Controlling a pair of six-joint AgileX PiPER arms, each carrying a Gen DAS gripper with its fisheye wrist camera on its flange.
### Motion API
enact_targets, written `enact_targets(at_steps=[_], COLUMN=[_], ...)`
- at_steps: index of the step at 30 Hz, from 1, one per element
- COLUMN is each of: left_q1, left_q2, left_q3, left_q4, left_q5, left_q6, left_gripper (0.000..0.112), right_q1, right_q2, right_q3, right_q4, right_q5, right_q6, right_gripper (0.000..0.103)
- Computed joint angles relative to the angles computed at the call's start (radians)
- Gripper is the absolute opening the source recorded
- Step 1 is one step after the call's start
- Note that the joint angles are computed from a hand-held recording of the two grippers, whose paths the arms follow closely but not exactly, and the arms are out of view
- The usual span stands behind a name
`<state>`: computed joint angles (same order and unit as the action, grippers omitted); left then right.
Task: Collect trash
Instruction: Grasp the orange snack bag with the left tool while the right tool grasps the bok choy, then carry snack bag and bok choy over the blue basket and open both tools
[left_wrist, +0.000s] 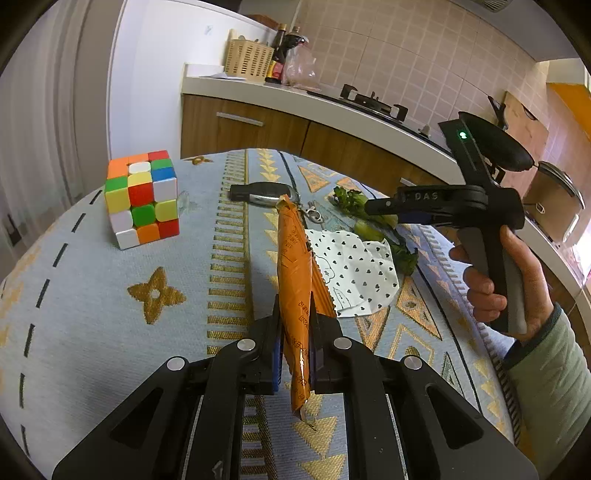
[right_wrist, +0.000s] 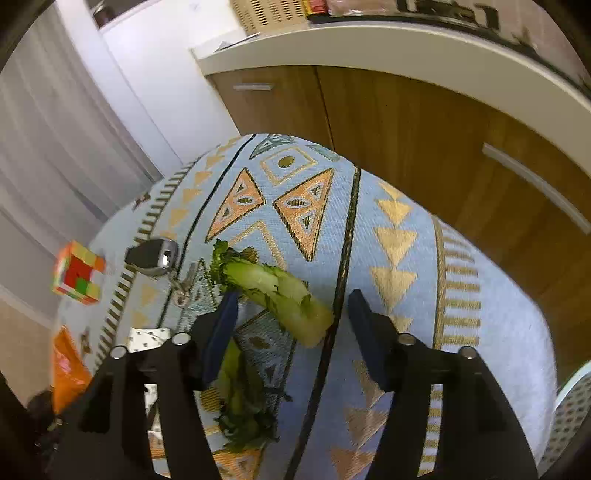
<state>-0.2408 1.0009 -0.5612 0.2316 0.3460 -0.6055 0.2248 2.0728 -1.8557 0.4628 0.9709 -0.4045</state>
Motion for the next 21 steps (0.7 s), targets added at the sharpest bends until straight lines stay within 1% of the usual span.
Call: enact_targets(at_steps=[3,6,7,8,9,10,12,15,16,18,21], left_q1=[0.000,-0.003,-0.005,-0.009,-0.015,-0.022,-0.027,-0.071,-0.088,-0.111,-0.196], left_q2=[0.001,0.001,0.001,0.001,0.001,-0.002,-0.002,-0.013,-0.021,-0.049,-0.084], left_q3=[-0.001,-0.002,-0.001,-0.002,-0.002,-0.001,-0.004,-0.009,-0.013,-0.031,-0.082], left_q4=[-0.005,-0.001,0.004,0.014,0.029,0.042,0.044,0.151,0.175,0.166,0.256], left_q5=[0.001,0.002,0.004,0.005,0.007,0.008,0.006,0.027,0.040,0.065,0.129], left_q6=[0.002,-0.004,-0.011,-0.022,-0.038,-0.049,-0.041,-0.144,-0.172,-0.171,-0.266], left_gripper=[0.008,0.008,0.008,0.008,0.008,0.008,0.007,0.006,0.006,0.006,0.006], right_q1=[0.044,0.088,0.096,0.092,0.090,0.094,0.102,0.055,0.042,0.010,-0.056], right_q2=[0.017,0.008,-0.008,-0.020,-0.033,-0.055,-0.091,-0.170,-0.201,-0.260,-0.374], right_q3=[-0.024,0.004,0.032,0.053,0.071,0.102,0.153,0.241,0.265,0.310,0.413], right_q4=[-0.096,-0.192,-0.197,-0.165,-0.140,-0.155,-0.199,-0.114,-0.125,-0.110,-0.062], right_q5=[-0.042,-0.109,-0.135,-0.144,-0.147,-0.169,-0.215,-0.252,-0.259,-0.260,-0.283], right_q6=[0.024,0.062,0.048,0.013,-0.011,0.003,0.046,0.006,0.024,0.014,-0.037], right_gripper=[0.062,0.061,0.051,0.040,0.026,0.024,0.023,0.023,0.023,0.023,0.023])
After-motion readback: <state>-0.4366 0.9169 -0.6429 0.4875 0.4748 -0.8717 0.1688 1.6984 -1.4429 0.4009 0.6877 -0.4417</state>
